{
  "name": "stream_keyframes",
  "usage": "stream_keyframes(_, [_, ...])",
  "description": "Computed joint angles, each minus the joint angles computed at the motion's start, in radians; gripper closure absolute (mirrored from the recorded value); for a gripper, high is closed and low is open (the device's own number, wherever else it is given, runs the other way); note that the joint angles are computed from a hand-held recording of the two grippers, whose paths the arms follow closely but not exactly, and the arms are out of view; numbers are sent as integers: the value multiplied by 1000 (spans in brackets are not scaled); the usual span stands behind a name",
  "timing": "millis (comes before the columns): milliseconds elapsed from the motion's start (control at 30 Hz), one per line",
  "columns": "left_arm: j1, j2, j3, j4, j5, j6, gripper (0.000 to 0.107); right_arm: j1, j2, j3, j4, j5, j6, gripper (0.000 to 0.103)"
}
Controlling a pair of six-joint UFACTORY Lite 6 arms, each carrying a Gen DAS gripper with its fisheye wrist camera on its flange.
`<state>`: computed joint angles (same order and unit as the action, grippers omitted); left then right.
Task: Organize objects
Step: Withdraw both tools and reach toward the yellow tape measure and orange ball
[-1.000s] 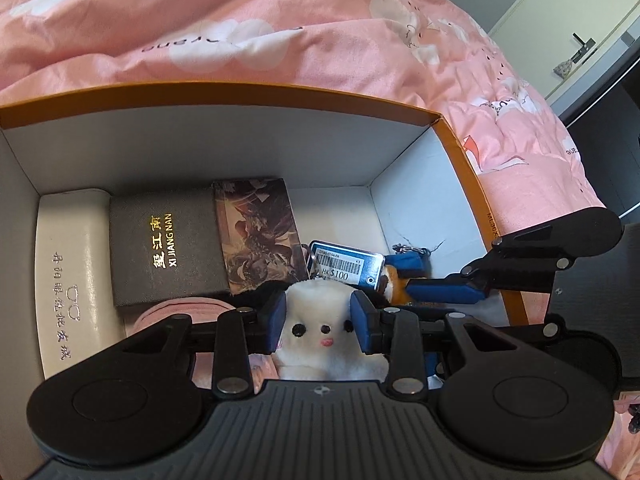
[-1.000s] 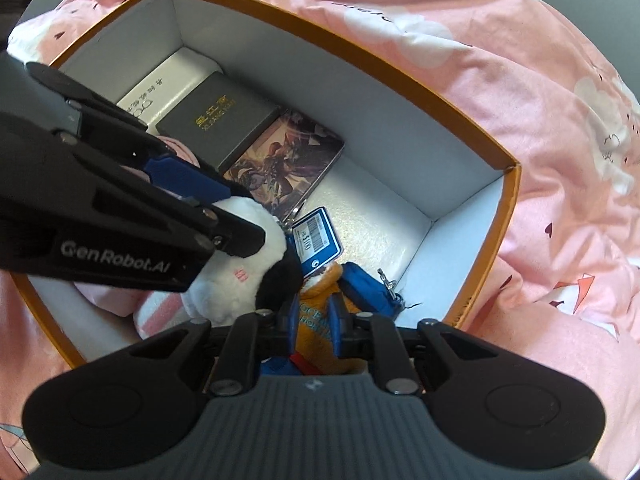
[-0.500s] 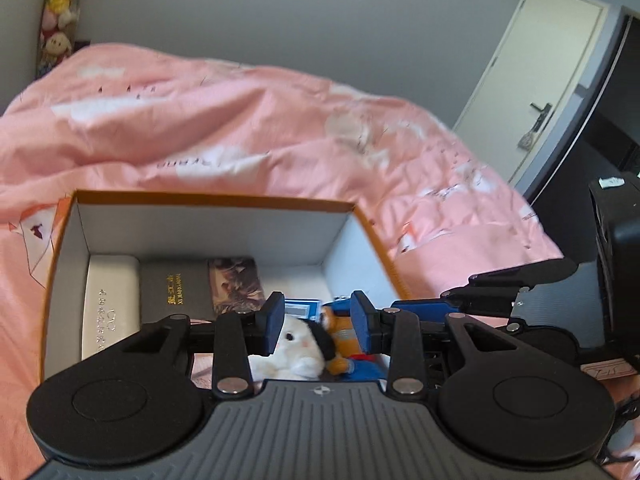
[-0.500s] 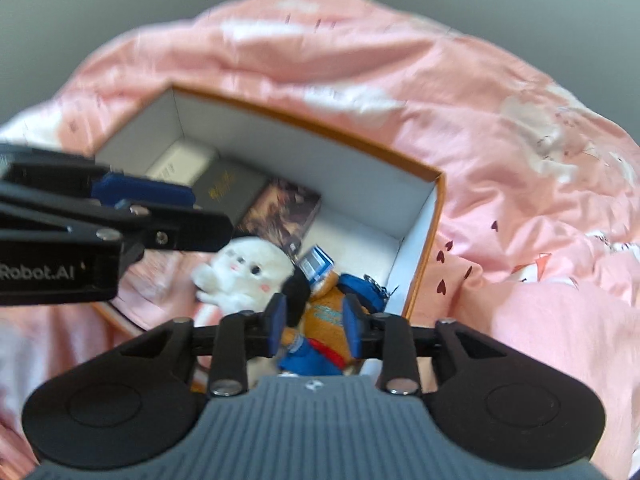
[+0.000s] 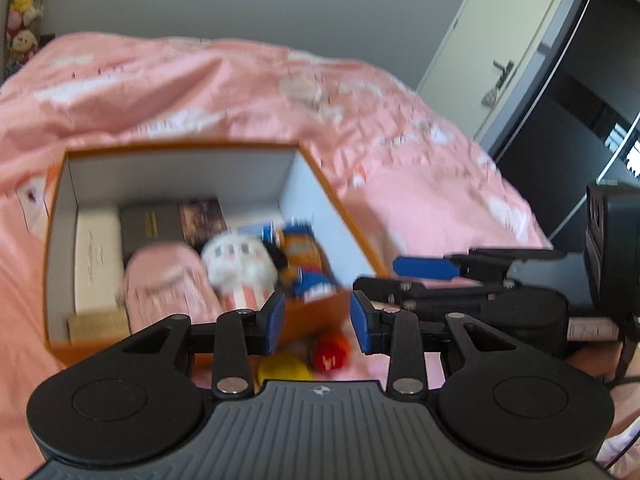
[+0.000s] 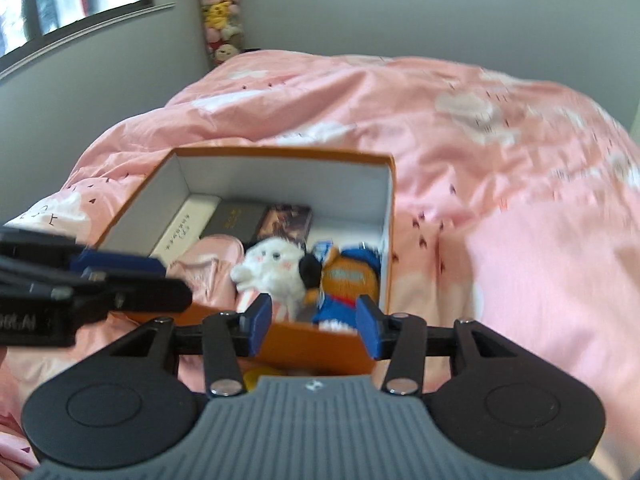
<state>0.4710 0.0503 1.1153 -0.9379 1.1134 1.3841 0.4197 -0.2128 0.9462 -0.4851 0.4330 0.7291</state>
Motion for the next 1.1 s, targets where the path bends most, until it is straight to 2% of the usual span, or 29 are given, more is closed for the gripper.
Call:
stream_keyframes(167, [-20,-18,-92,49,-41,21,66,59,-21,-123,-219,9,268,53])
stream_keyframes(233, [-31,-13,-111,61,-64,19,63,64,-19,-166,-279,-2,353,49])
stream_keyframes(500, [-22,100,-161,24,-120,112,60,-23,35,-240,-275,-131,390,49])
stream_keyframes(567, [-25,113,-173,18,-147,122,54,-36,49,-248,-281,-150,400,49])
stream_keyframes(667, [-45,144,-164,26,-172,103,52,-36,70,-252,-312,-152,442,50])
stream_keyframes(900, [-102,190,-161,31,-253,81,48,-73,105,-259,-244,-210,370,50])
stream_keyframes(1033, [-136,213,-160,45,-304,56,48,-98,139,-247,-104,-259,226,50])
stream_keyframes(1100, [-146,213,-166,45,-320,61,44,-113,156,-241,11,-285,112,50])
